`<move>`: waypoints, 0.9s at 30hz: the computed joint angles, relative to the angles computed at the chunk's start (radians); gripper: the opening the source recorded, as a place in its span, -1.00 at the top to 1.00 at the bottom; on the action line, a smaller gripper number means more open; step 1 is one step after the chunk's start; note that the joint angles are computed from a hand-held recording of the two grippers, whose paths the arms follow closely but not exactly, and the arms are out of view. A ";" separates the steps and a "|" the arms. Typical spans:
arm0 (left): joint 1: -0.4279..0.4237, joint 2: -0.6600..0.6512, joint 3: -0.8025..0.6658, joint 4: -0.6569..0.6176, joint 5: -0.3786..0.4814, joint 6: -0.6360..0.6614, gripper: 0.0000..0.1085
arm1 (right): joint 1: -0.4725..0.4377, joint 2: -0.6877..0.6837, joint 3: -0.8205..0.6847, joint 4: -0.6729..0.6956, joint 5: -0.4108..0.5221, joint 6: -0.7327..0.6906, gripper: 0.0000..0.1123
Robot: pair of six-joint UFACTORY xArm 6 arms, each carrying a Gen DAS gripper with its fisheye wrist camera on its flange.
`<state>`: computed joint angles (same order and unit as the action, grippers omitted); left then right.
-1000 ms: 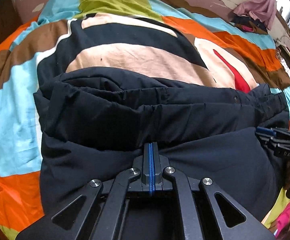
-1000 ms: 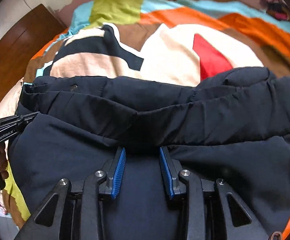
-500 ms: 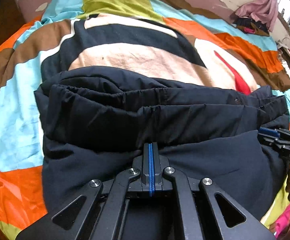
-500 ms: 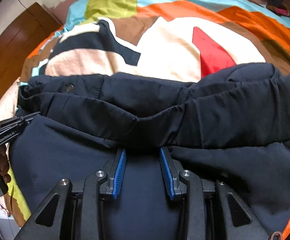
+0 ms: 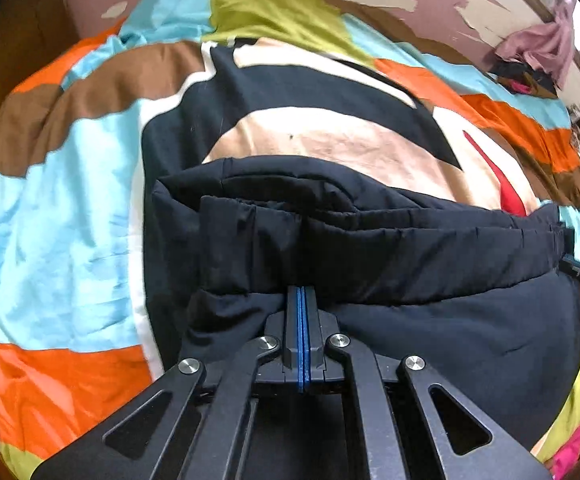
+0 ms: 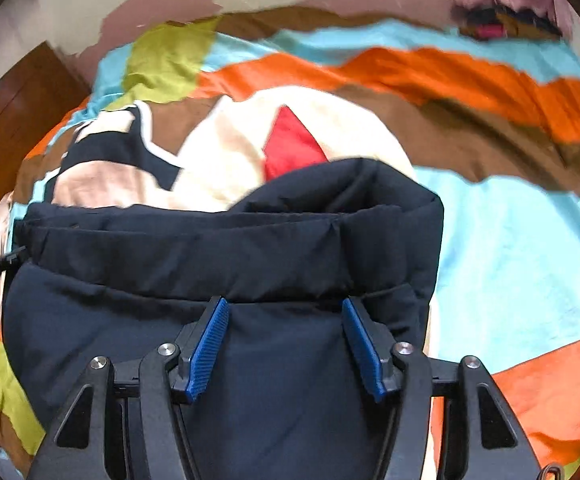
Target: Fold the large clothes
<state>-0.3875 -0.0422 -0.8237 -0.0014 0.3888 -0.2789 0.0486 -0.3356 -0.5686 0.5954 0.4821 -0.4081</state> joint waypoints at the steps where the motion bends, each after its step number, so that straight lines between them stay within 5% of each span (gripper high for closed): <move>1: 0.000 0.011 -0.008 -0.001 0.001 -0.007 0.93 | -0.001 0.017 -0.008 0.007 0.001 -0.005 0.00; 4: -0.004 -0.006 -0.004 0.056 0.023 -0.064 0.94 | 0.013 0.035 -0.017 -0.023 -0.007 0.038 -0.03; 12: -0.021 -0.190 0.131 0.038 0.046 -0.050 0.87 | -0.014 -0.197 0.094 0.036 0.101 -0.062 -0.26; 17: -0.051 -0.318 0.226 0.061 0.103 -0.086 0.18 | -0.039 -0.394 0.201 0.029 0.184 -0.041 -0.44; 27: -0.153 -0.481 0.333 0.089 0.212 -0.180 -0.01 | 0.006 -0.651 0.314 -0.023 0.315 0.057 -0.55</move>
